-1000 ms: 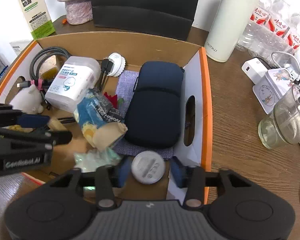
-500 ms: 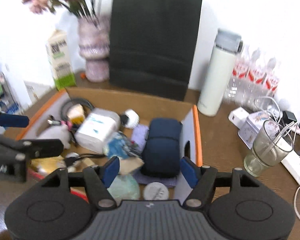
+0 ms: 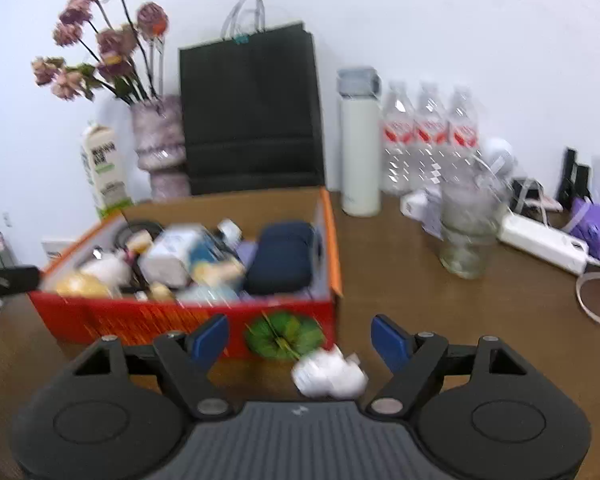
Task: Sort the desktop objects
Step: 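Withdraw both open tools from the box toward the crumpled tissue, then grasp the crumpled white tissue with the right tool while the left closes empty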
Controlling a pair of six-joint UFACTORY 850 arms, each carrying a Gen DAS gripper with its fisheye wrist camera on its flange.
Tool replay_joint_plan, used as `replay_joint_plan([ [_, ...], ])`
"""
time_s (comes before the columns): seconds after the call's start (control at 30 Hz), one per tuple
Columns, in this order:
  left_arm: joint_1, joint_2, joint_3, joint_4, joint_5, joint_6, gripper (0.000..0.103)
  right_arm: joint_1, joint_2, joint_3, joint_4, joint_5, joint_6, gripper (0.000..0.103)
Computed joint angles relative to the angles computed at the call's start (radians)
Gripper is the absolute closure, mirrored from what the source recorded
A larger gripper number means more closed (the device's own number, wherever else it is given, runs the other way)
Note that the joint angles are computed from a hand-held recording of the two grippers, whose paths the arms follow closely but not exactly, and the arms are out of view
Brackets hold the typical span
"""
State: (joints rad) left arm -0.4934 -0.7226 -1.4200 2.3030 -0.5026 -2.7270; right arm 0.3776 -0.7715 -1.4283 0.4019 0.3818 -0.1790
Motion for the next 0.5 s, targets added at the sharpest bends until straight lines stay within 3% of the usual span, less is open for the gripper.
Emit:
replay_joint_plan([
  [0.1,-0.012,0.0,0.025,0.006,-0.029,0.002,0.0,-0.003,-0.035,-0.032,0.078,-0.028,-0.066,0.025],
  [0.23,-0.012,-0.006,0.044,0.049,-0.011,-0.05,0.0,-0.005,-0.078,-0.079,0.164,-0.052,-0.158,0.027],
  [0.37,-0.011,-0.005,0.07,0.119,-0.014,-0.116,0.004,-0.011,-0.118,-0.136,0.181,-0.125,-0.187,0.045],
  [0.47,-0.019,-0.007,0.079,0.135,-0.022,-0.097,0.009,0.002,-0.12,-0.126,0.22,-0.099,-0.254,0.054],
  [0.5,-0.02,-0.009,0.078,0.138,-0.019,-0.093,0.02,0.005,-0.117,-0.121,0.197,-0.098,-0.244,0.062],
])
